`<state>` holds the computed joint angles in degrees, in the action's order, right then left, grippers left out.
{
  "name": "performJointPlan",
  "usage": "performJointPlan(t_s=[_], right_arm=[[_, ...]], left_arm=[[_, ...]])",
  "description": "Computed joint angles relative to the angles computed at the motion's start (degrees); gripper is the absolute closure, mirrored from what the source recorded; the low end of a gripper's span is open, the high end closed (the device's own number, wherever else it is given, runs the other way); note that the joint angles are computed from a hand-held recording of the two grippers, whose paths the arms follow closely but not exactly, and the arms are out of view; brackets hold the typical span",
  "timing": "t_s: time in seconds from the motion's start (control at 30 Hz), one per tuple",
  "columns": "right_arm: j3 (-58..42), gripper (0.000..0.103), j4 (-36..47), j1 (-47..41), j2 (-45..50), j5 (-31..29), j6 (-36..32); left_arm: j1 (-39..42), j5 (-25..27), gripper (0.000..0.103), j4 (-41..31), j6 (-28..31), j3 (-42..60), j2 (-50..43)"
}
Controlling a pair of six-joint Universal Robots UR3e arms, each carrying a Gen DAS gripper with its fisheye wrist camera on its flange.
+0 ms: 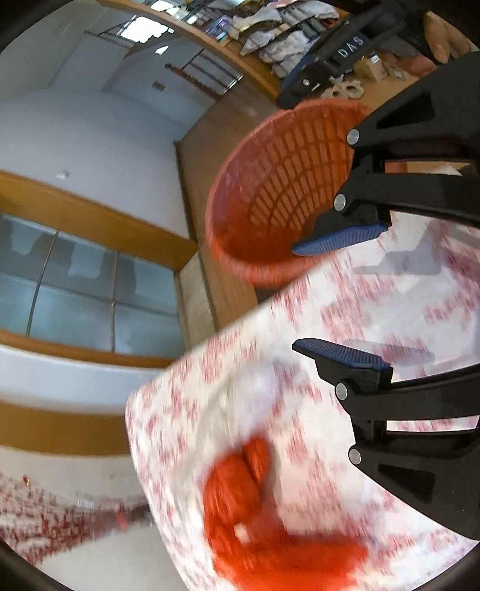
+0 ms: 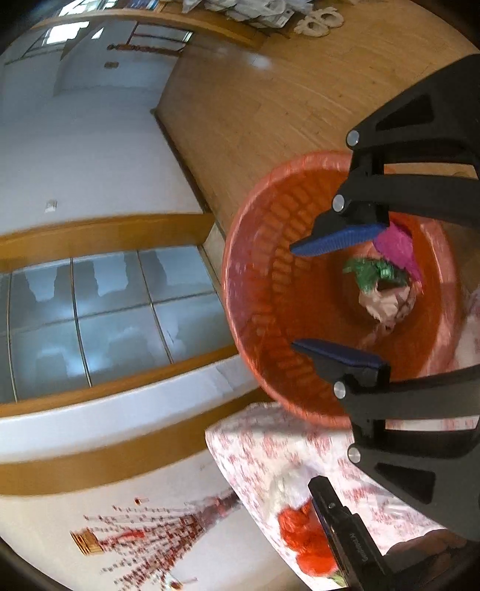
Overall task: Collect trash
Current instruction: 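Swing both tools back toward the lime-green and orange bags, then grasp the lime-green paw-print bag with the left tool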
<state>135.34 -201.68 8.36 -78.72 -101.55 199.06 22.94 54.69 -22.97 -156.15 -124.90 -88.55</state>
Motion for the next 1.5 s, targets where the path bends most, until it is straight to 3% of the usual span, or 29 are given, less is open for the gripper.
performJointPlan(t_s=[0.4, 0.63, 0.83, 1.17, 1.33, 1.5], right_arm=[[-15.12, 0.057, 10.35, 15.91, 5.74, -4.15, -0.21], [-23.53, 0.057, 15.84, 21.76, 10.13, -3.92, -0.51], [-29.94, 0.057, 19.64, 25.27, 14.38, -3.16, -0.56], [-40.05, 0.057, 25.74, 27.82, 20.16, -2.25, -0.89], [-45.54, 0.057, 28.69, 28.97, 23.13, -1.44, -1.46], [-52.29, 0.057, 31.59, 30.39, 26.58, -0.79, -2.07]], left_arm=[[25.65, -4.18, 0.053, -10.61, 11.84, -7.39, 13.67], [38.05, -3.68, 0.051, -7.87, 12.02, -3.23, 8.18], [37.54, 0.25, 0.051, -2.44, 7.71, 4.97, -2.31], [33.44, 6.67, 0.052, -1.28, 6.37, 12.84, -13.71], [35.74, 3.84, 0.073, -4.82, 7.57, 13.21, -13.37], [38.87, 0.26, 0.082, -7.85, 8.87, 12.62, -11.61]])
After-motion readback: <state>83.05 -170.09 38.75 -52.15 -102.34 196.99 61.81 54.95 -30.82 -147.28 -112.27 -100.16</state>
